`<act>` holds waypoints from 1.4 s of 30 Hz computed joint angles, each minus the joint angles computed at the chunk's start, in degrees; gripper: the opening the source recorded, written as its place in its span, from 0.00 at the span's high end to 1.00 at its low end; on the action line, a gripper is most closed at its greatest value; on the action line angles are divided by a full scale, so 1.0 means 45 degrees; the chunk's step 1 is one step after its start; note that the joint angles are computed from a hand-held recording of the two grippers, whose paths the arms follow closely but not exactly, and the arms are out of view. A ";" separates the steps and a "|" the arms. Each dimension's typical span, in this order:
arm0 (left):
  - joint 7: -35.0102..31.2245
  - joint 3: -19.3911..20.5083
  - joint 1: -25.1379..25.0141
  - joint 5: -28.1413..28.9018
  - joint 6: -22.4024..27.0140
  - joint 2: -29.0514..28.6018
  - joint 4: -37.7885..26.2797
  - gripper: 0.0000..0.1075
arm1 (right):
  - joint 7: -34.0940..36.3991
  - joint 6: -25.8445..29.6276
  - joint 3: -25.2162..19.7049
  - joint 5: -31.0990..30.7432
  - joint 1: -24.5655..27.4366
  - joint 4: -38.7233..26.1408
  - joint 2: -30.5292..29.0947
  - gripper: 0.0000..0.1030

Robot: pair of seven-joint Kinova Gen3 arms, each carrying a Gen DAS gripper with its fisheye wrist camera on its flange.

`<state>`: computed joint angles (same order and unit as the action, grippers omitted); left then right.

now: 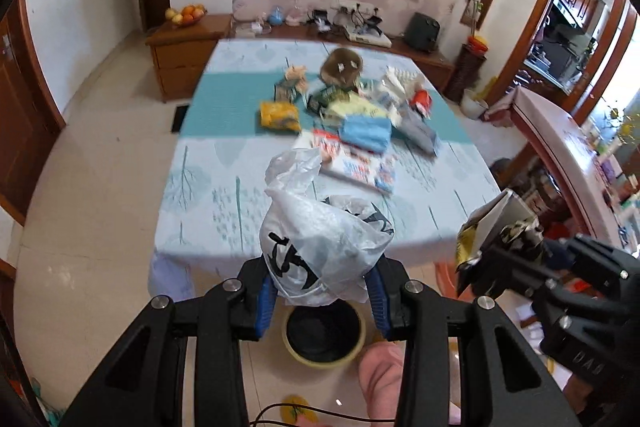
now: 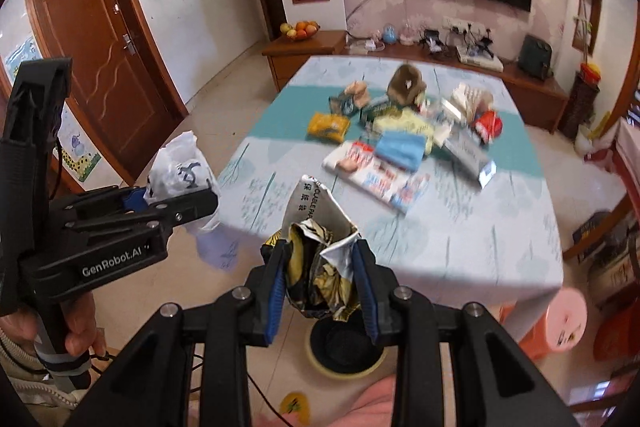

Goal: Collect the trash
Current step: 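Carry the white bag and gold wrapper with both tools over the black bin, then open both tools to drop the bag and wrapper into the bin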

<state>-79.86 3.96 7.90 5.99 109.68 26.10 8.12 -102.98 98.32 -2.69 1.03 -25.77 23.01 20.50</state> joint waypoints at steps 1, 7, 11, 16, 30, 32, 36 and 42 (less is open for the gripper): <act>0.0050 0.0046 -0.0110 0.0164 -0.0021 -0.0268 0.0590 0.65 | -0.0214 -0.0127 -0.0155 0.0010 0.0028 0.0556 -0.0252 0.69; 0.0149 -0.0082 -0.0066 0.0718 -0.0645 -0.1669 0.4129 0.65 | -0.0935 -0.1035 -0.0548 -0.0293 0.0403 0.3731 -0.1637 0.69; 0.0269 0.0164 0.0481 0.0184 -0.1633 -0.2375 0.6489 0.65 | -0.1166 -0.2137 0.0210 -0.1168 0.0303 0.6090 -0.2435 0.69; 0.0653 0.0387 0.1255 -0.0619 -0.3504 -0.2809 0.9438 0.65 | -0.1133 -0.3552 -0.0562 -0.2036 0.1698 0.9040 -0.2990 0.69; 0.2233 0.0402 0.1904 -0.1111 -0.8971 -0.1384 1.5576 0.63 | 0.0290 -0.9418 -0.0936 -0.4885 0.4775 1.5974 -0.1299 0.67; 0.2277 0.0379 0.1899 -0.1129 -0.9447 -0.0996 1.5949 0.63 | 0.0557 -1.0046 -0.1103 -0.5160 0.4961 1.6243 -0.0728 0.67; 0.2300 0.0315 0.1937 -0.1295 -1.0080 -0.0410 1.6294 0.62 | 0.0714 -1.0816 -0.1376 -0.5419 0.5101 1.6375 0.0046 0.64; 0.2083 0.0220 0.1904 -0.1521 -1.0466 0.0042 1.6328 0.32 | 0.0685 -1.1017 -0.1717 -0.5826 0.5314 1.6164 0.0941 0.51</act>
